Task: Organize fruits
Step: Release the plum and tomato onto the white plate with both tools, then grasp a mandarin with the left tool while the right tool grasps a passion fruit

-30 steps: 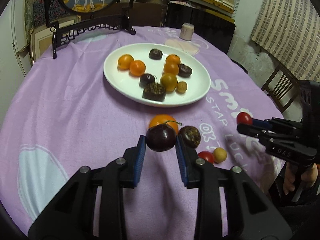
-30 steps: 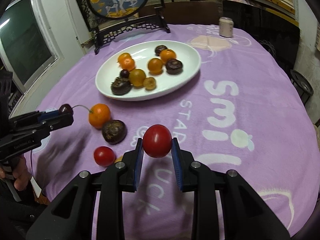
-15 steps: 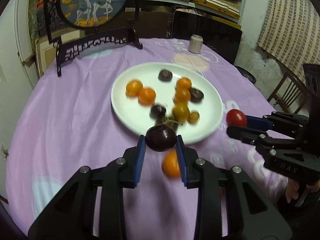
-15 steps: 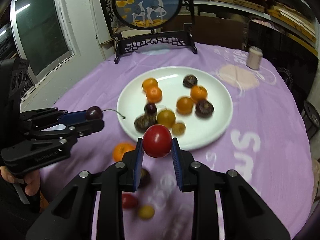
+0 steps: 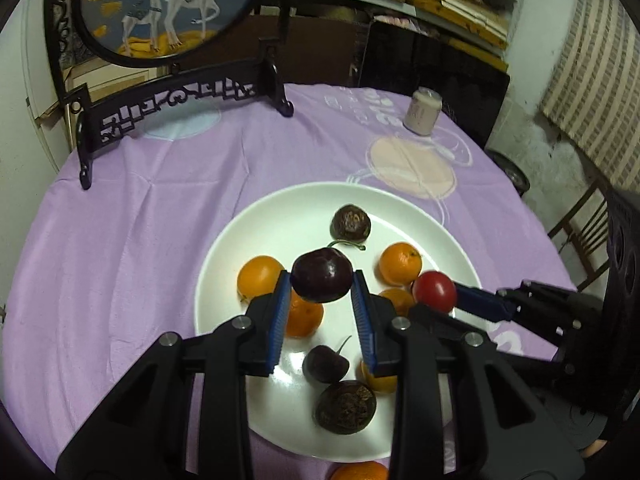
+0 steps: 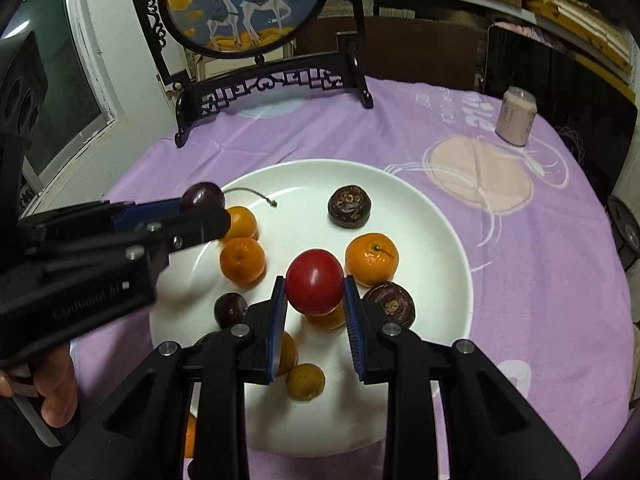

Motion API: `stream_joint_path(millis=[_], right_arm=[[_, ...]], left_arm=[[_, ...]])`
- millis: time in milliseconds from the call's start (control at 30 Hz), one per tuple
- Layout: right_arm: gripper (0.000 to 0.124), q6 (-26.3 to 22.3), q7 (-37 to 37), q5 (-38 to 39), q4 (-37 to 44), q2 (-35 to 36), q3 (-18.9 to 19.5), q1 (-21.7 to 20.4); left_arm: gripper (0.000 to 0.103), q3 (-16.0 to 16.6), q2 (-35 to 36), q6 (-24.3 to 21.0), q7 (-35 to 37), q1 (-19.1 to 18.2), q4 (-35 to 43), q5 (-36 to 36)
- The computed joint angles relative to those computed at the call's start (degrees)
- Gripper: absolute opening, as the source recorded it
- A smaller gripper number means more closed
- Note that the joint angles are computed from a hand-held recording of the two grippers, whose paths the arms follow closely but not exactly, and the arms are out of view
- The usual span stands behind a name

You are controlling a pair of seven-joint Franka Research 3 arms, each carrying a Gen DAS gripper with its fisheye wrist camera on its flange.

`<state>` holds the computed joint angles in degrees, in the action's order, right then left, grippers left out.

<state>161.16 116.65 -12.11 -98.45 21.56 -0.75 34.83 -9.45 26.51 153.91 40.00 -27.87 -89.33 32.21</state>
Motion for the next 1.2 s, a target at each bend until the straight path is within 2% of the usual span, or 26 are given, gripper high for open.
stream_joint_path(millis=[100, 167, 200, 233, 267, 467, 600, 767, 867, 967, 1067, 1200], right_arm=[[0.028, -0.7, -0.52, 0.18, 0.82, 0.72, 0.15, 0.07], [0.031, 0.02, 0.8, -1.61, 0.93, 1.03, -1.14, 1.24], [0.044, 0.67, 4.31, -5.28, 0.9, 1.16, -4.01, 3.61], [0.052, 0.98, 7.96, -8.92, 0.52, 0.97, -6.51, 5.74], [0.056, 1.31, 11.92, -13.12, 0.2, 0.75, -8.72, 7.5], [0.056, 4.36, 17.66, -18.61, -3.09, -1.3, -7.98, 6.2], [0.056, 4.29, 21.41, -23.78, -5.62, -2.96, -8.06, 6.58], [0.056, 6.18, 28.11, -29.56, -9.22, -5.58, -7.88, 6.61], [0.056, 6.82, 33.03, -33.99, -12.85, -8.91, -7.1, 6.45], [0.058, 8.4, 34.49, -34.66, -17.98, -13.07, -4.33, 4.97], [0.062, 9.98, 32.21, -31.35, -23.61, -17.12, -0.41, 2.86], [0.066, 9.24, 27.62, -25.04, -28.11, -19.6, 4.26, 0.68]], left_arm=[[0.031, -0.36, 0.3, 0.26, 0.97, 0.28, 0.09, -0.54], [0.033, -0.23, 0.52, -0.06, 1.28, 0.14, 0.37, -0.53], [0.045, -0.05, 0.56, -0.24, 1.16, -0.03, 0.4, -0.36], [0.059, 0.3, 0.45, -0.35, 0.67, -0.32, 0.26, 0.07], [0.061, 1.13, -0.07, 0.05, -0.88, -0.93, -0.44, 1.26], [0.067, 2.59, -4.48, 3.21, -8.54, -1.58, -6.4, 6.44], [0.067, 1.9, -6.94, 3.84, -12.61, -0.96, -10.09, 8.63], [0.067, 0.83, -11.2, 7.22, -17.62, 0.59, -16.95, 9.95], [0.067, 0.45, -13.76, 7.84, -20.84, 0.96, -20.79, 12.54], [0.067, -0.73, -15.64, 7.52, -22.13, 2.03, -24.0, 13.03], [0.067, -1.52, -18.3, 7.51, -24.15, 2.86, -28.06, 14.28], [0.069, -2.84, -23.39, 7.14, -30.59, 3.8, -34.48, 20.64]])
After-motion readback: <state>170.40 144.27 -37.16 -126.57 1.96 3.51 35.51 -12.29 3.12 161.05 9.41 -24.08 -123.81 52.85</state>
